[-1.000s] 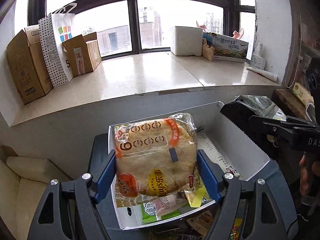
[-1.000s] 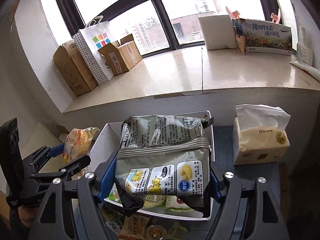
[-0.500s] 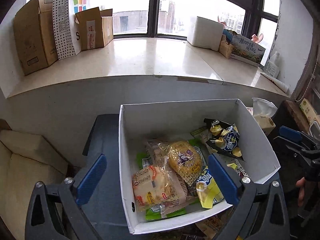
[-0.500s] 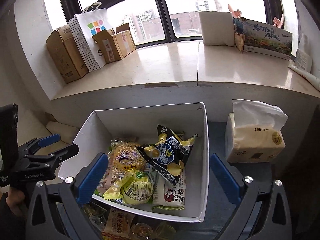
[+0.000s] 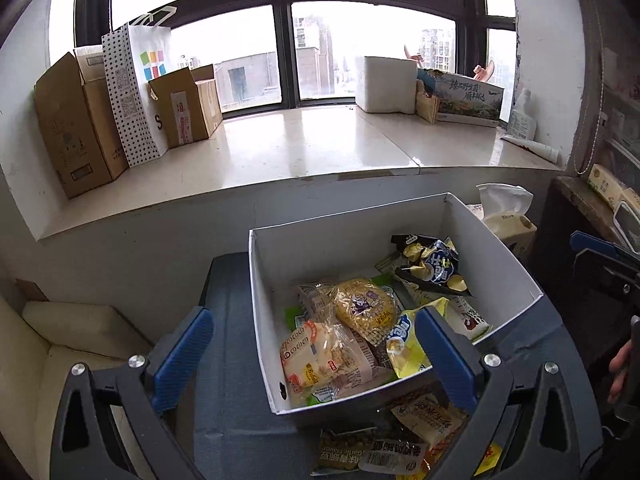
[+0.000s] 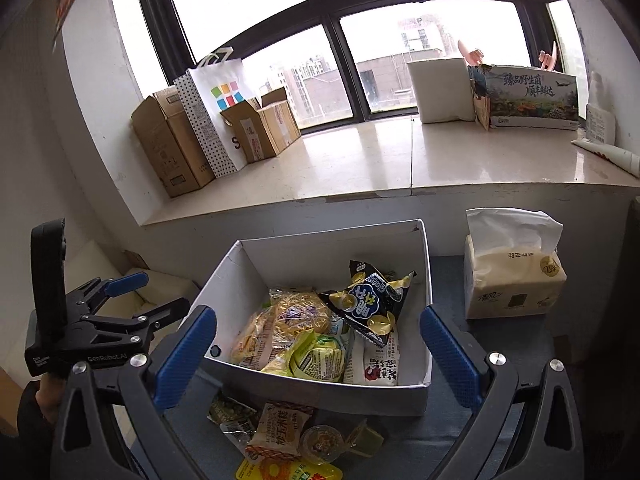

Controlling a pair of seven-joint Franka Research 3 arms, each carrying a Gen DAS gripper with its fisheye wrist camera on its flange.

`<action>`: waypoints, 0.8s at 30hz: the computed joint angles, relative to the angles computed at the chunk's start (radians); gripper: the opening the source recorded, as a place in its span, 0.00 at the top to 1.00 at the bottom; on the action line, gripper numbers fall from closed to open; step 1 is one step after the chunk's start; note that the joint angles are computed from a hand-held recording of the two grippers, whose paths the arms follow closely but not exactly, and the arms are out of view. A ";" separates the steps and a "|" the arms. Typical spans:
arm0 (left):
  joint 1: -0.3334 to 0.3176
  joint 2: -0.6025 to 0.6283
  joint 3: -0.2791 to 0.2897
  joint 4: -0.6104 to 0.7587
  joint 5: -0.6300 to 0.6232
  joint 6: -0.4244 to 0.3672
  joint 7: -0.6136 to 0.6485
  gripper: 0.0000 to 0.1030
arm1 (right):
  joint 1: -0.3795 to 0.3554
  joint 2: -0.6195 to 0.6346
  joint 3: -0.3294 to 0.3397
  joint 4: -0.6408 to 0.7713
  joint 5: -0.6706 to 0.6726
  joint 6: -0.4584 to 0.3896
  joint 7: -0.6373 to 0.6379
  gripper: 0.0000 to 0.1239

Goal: Organize snacks
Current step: 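Release the silver bag and round bread pack into the white box, then grasp the long cream bag with the right tool while the left tool grasps the green garlic packet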

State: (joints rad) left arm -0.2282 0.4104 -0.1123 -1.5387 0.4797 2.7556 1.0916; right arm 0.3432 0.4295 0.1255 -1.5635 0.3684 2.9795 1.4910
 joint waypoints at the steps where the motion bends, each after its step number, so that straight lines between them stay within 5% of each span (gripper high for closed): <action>1: -0.002 -0.031 0.004 -0.047 0.009 0.029 -0.014 0.00 | -0.012 -0.029 0.024 -0.052 0.023 0.044 -0.020 0.17; 7: 0.050 -0.177 -0.052 -0.304 -0.071 0.161 0.000 0.00 | -0.030 -0.159 0.097 -0.293 0.108 0.114 -0.117 0.17; 10: 0.050 -0.232 -0.055 -0.420 -0.092 0.206 -0.024 0.00 | 0.053 -0.185 0.025 -0.375 0.046 0.106 -0.051 0.17; 12: 0.016 -0.263 -0.013 -0.483 0.008 0.227 -0.117 0.00 | 0.121 -0.180 -0.035 -0.414 -0.027 0.130 0.013 0.17; 14: 0.025 -0.286 -0.019 -0.539 0.026 0.239 -0.137 0.00 | 0.153 -0.163 -0.060 -0.419 -0.084 0.118 0.066 0.17; 16: 0.066 -0.305 -0.068 -0.591 -0.096 0.249 -0.047 0.00 | 0.075 -0.137 0.040 -0.405 -0.019 0.099 0.001 0.17; 20: 0.092 -0.343 -0.095 -0.670 -0.231 0.269 0.041 0.00 | 0.027 -0.089 0.112 -0.366 0.057 0.074 -0.044 0.17; 24: 0.094 -0.362 -0.097 -0.708 -0.312 0.286 0.099 0.00 | 0.063 -0.036 0.070 -0.273 0.014 0.022 -0.056 0.17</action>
